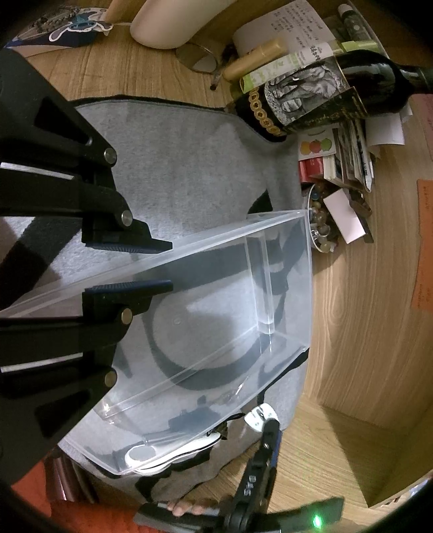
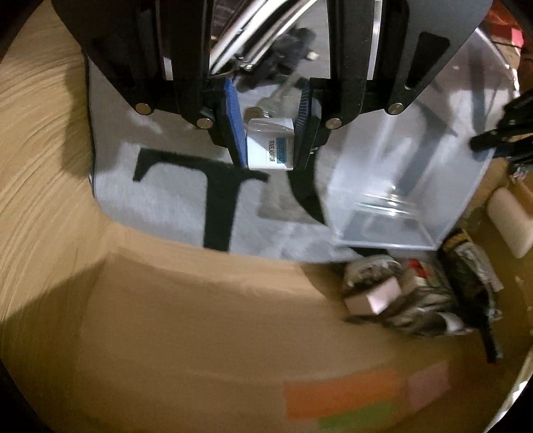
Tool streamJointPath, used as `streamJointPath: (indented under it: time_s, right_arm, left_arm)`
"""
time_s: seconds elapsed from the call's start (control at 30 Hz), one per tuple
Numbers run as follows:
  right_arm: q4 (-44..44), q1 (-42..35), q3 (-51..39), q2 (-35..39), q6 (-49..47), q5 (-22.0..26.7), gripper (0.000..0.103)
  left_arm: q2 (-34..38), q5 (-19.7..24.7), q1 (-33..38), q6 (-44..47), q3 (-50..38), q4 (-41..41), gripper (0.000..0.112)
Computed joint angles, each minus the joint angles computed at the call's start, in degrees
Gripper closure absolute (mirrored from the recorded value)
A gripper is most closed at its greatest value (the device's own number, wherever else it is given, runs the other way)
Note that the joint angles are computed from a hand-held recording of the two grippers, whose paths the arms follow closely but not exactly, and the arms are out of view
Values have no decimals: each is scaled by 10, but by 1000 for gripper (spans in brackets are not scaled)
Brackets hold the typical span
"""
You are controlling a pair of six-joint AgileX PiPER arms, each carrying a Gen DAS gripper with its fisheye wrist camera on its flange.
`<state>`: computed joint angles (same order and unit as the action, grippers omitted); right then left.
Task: Organize rigid objects
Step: 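Lower the white plug adapter into the box and open the right gripper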
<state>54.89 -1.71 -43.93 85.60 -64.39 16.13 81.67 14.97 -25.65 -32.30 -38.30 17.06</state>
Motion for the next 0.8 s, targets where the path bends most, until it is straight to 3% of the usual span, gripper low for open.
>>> streamJointPath:
  time_s: [0.27, 0.4, 0.53, 0.8]
  right_arm:
    - [84, 73, 16, -42, -79, -8, 77]
    - [66, 126, 8, -36, -54, -16, 77]
    - [-6, 171, -28, 12, 17, -20, 77]
    - [-196, 213, -102, 96, 206, 24, 77]
  left_arm:
    - [-1, -5, -2, -15, 3, 11, 96]
    - [-1, -5, -4, -25, 3, 19, 96]
    - [-2, -7, -5, -30, 5, 24, 96]
    - [-2, -7, -6, -36, 6, 30, 96]
